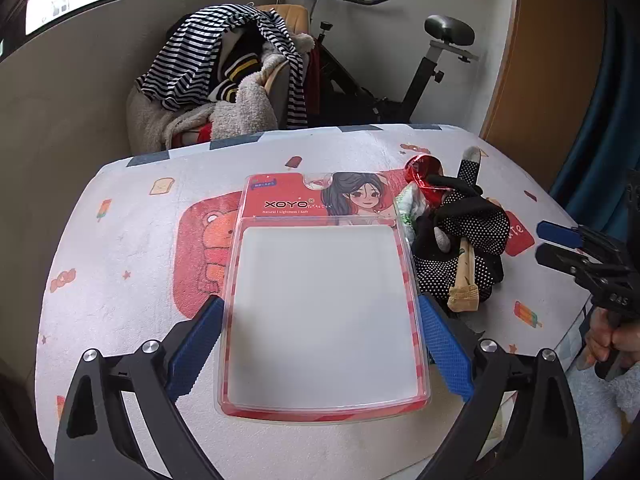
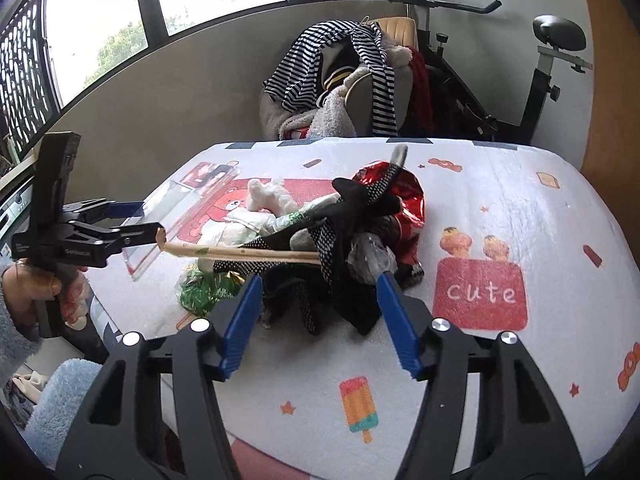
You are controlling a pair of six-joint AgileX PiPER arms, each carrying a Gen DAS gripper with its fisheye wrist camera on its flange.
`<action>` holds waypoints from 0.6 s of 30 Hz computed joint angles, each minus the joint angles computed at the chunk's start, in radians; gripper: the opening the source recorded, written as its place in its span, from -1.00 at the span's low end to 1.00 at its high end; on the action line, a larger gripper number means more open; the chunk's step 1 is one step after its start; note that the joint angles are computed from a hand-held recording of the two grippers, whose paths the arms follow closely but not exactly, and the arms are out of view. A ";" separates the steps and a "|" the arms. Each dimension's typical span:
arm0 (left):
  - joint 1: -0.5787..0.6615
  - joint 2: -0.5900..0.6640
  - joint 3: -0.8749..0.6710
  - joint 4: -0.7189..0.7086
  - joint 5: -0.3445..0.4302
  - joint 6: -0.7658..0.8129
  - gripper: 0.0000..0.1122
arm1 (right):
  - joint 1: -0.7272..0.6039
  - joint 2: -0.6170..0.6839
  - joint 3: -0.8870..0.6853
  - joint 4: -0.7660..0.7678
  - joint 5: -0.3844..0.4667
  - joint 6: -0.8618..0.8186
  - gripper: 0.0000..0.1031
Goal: Collect trash
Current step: 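Grasp the clear XOYO card package with the left tool while the right tool grasps the black polka-dot glove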
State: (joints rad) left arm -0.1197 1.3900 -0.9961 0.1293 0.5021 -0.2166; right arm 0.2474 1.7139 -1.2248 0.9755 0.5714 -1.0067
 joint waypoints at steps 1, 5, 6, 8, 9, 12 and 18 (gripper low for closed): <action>0.019 -0.022 0.014 -0.046 -0.004 0.040 0.65 | 0.019 0.031 -0.044 -0.050 -0.011 0.057 0.06; 0.077 -0.114 0.081 -0.207 -0.013 0.191 0.65 | 0.081 0.113 -0.177 -0.275 -0.049 0.307 -0.21; 0.082 -0.134 0.097 -0.228 -0.013 0.212 0.65 | 0.086 0.136 -0.212 -0.313 -0.033 0.359 -0.31; 0.087 -0.171 0.124 -0.259 -0.002 0.248 0.65 | 0.088 0.185 -0.292 -0.372 0.027 0.448 -0.69; 0.087 -0.189 0.137 -0.263 0.003 0.254 0.65 | 0.084 0.202 -0.321 -0.373 0.054 0.455 -0.86; 0.079 -0.249 0.179 -0.272 0.015 0.261 0.65 | 0.073 0.161 -0.293 -0.278 0.030 0.351 -0.87; 0.046 -0.392 0.263 -0.287 0.048 0.219 0.65 | 0.030 0.009 -0.192 -0.059 0.036 0.149 -0.87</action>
State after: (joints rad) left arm -0.0740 0.9981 -0.7332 -0.1579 0.5502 0.0027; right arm 0.2779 1.7232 -1.4165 0.9164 0.6070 -0.8577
